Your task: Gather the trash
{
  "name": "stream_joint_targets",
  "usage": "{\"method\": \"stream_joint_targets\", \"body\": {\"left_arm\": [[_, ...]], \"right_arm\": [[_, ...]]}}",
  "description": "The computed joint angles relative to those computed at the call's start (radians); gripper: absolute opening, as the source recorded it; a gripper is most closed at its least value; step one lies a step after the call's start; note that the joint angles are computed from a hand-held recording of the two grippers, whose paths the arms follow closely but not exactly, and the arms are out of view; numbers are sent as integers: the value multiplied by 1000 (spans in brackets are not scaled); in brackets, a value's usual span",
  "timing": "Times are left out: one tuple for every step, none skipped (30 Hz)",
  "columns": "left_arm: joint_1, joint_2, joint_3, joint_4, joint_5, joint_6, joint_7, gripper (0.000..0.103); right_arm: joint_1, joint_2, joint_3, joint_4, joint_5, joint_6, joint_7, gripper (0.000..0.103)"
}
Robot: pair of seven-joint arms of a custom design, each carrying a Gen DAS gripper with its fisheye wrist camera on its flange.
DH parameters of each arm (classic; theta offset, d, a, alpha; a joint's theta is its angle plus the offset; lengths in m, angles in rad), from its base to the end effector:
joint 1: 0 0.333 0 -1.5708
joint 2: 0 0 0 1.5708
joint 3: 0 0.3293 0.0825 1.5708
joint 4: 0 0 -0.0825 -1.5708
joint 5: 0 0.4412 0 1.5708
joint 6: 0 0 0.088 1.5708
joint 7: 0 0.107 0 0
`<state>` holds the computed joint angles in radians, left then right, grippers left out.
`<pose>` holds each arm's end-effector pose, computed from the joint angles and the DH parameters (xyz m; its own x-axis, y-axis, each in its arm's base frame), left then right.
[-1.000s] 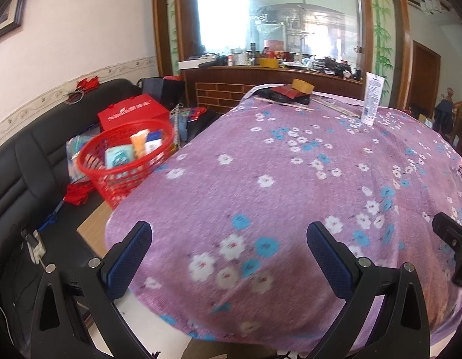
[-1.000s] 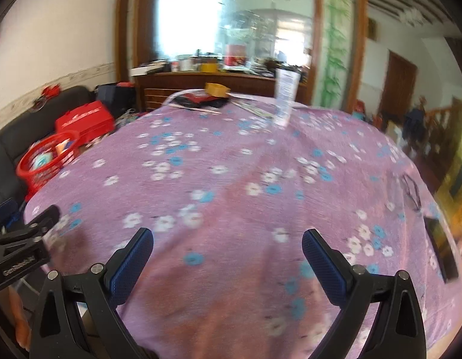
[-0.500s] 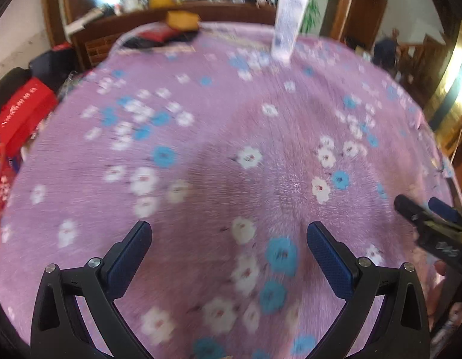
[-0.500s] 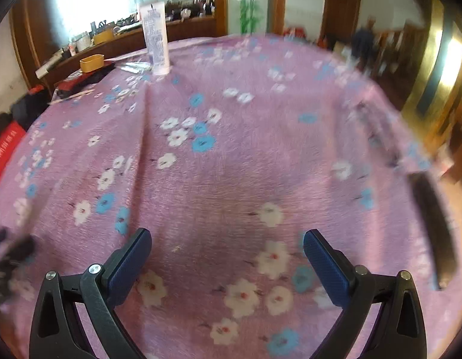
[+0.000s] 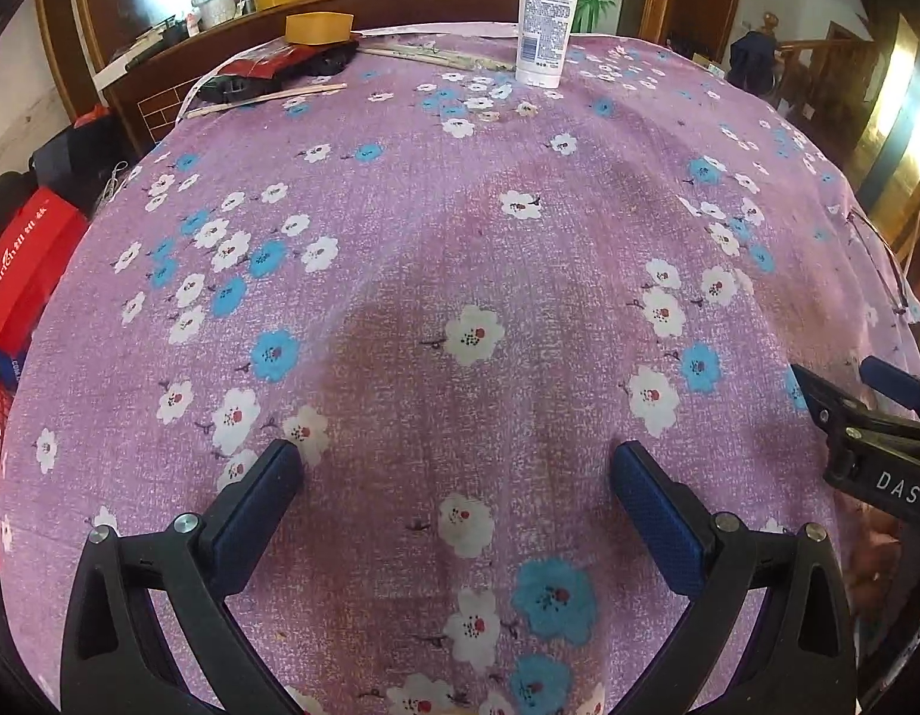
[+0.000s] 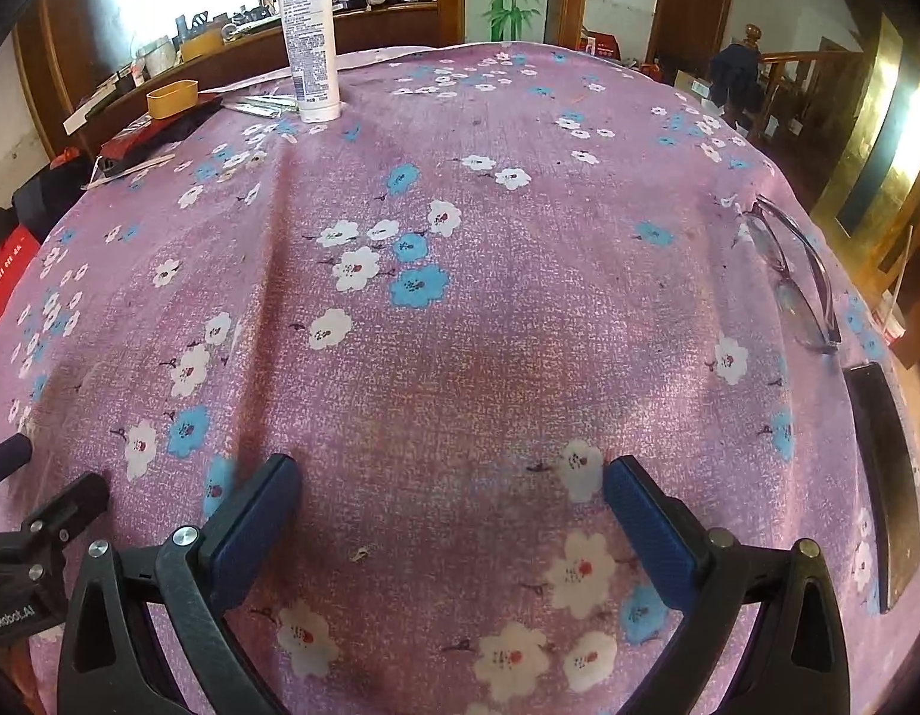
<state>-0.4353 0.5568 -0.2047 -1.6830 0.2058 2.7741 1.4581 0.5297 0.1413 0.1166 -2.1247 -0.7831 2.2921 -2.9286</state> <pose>0.6262 -0.4501 0.3203 -0.5966 -0.8025 0.0034 -0.6854 0.5074 -0.5223 0.5005 0.3571 0.3288 -0.5771 -0.8167 -0.0016 -0.6856 0.4855 -0.5424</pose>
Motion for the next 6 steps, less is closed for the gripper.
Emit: {"method": "stream_joint_targets", "body": {"left_arm": [[3, 1, -3, 1, -3, 1, 5, 103], [10, 3, -9, 1, -6, 6, 17, 103], [14, 4, -13, -1, -11, 12, 26, 103], [14, 4, -12, -3, -12, 20, 28, 103], [7, 1, -3, -11, -8, 35, 18, 103], [1, 1, 4, -14, -2, 43, 12, 103]], "right_arm": [[-1, 3, -1, 2, 0, 2, -2, 103], [-1, 3, -1, 3, 0, 1, -3, 103], [-1, 3, -2, 3, 0, 1, -3, 103], [-1, 3, -2, 3, 0, 1, -3, 103], [-1, 3, -2, 3, 0, 1, -3, 103], [-1, 3, -2, 3, 0, 2, -3, 103]]}}
